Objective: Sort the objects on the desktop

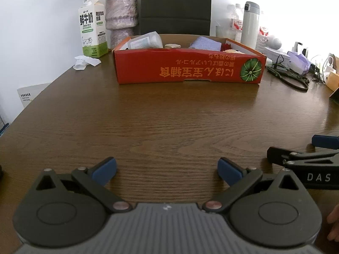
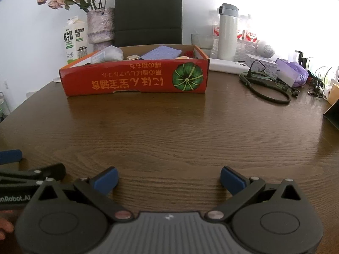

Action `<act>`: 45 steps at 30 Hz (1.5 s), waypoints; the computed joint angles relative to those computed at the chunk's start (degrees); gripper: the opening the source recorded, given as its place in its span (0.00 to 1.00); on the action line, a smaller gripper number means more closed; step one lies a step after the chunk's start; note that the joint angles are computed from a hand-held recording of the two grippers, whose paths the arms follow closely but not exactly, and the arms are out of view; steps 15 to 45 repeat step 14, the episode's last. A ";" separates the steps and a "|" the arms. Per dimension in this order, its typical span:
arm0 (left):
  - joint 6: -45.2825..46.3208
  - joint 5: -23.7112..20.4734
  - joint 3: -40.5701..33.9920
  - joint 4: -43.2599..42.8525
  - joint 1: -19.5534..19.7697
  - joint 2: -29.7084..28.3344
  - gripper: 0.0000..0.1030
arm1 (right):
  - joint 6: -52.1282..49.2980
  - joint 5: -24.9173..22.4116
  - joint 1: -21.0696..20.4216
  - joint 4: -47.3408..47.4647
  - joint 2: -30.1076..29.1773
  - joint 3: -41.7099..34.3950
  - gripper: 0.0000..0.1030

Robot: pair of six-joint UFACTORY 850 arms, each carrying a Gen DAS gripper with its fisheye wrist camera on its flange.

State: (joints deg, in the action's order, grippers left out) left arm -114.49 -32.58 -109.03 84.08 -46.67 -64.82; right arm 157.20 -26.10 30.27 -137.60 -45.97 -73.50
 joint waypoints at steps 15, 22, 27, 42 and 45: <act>-0.10 0.11 0.27 0.24 0.08 0.17 1.00 | 0.16 -0.03 0.03 0.02 0.06 0.07 1.00; -0.10 0.11 0.27 0.24 0.08 0.17 1.00 | 0.16 -0.03 0.03 0.02 0.06 0.07 1.00; -0.10 0.11 0.27 0.24 0.08 0.17 1.00 | 0.16 -0.03 0.03 0.02 0.06 0.07 1.00; -0.10 0.11 0.27 0.24 0.08 0.17 1.00 | 0.16 -0.03 0.03 0.02 0.06 0.07 1.00; -0.10 0.11 0.27 0.24 0.08 0.17 1.00 | 0.16 -0.03 0.03 0.02 0.06 0.07 1.00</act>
